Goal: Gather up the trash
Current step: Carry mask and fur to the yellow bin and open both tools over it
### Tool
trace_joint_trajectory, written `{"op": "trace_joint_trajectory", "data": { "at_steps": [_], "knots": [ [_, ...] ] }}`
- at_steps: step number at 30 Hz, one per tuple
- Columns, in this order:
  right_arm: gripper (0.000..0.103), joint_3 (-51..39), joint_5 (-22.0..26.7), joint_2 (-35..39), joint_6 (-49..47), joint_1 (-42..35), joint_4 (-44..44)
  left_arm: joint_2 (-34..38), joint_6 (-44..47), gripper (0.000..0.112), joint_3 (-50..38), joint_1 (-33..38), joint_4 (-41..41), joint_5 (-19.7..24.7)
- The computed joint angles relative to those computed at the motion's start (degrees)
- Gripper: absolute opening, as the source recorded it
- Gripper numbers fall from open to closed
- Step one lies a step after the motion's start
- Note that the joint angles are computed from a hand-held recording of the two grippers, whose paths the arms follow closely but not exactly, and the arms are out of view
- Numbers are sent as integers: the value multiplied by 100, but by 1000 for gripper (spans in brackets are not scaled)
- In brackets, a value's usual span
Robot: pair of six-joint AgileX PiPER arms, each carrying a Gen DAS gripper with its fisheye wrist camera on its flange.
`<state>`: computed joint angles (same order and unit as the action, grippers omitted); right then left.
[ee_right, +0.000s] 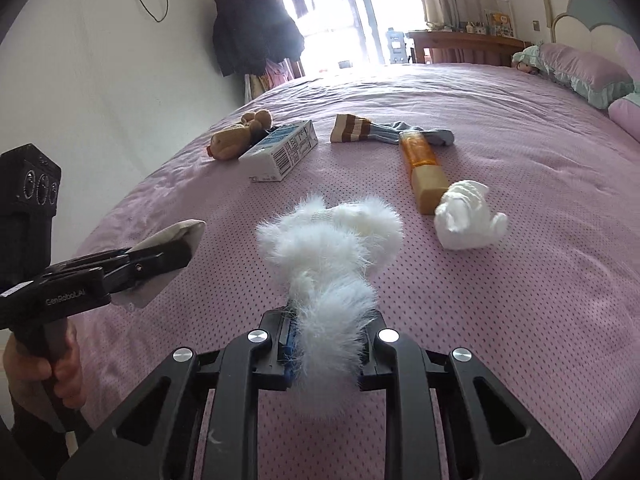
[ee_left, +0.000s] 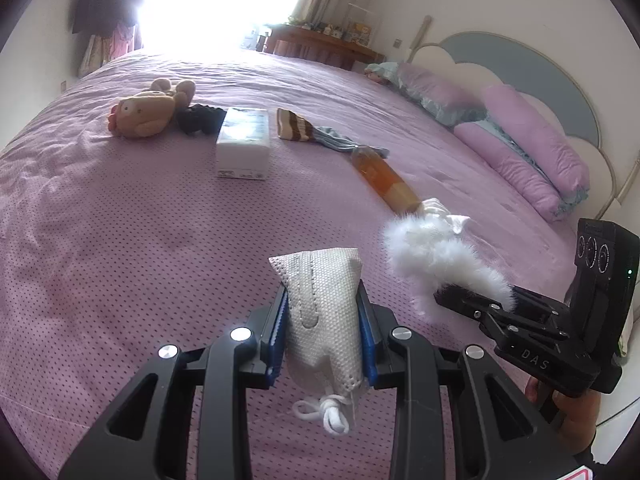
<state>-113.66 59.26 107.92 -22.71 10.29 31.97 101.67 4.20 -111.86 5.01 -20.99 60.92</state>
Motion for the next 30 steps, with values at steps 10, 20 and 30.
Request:
{"op": "trace_joint_trajectory", "data": {
  "at_steps": [10,20,30],
  "knots": [
    [20,2485,-193,-2147,-963,-1606,880,-421,219,31,680,-1195,-413,-123],
    [21,4364,455,-3717,-1751,-4414,1192,348,269,31,294,-3239,-706,-80],
    [21,5786,1030,-3869,-2815,-7661,624,2004,192,32,-1154,-4907,-795,575]
  ]
}}
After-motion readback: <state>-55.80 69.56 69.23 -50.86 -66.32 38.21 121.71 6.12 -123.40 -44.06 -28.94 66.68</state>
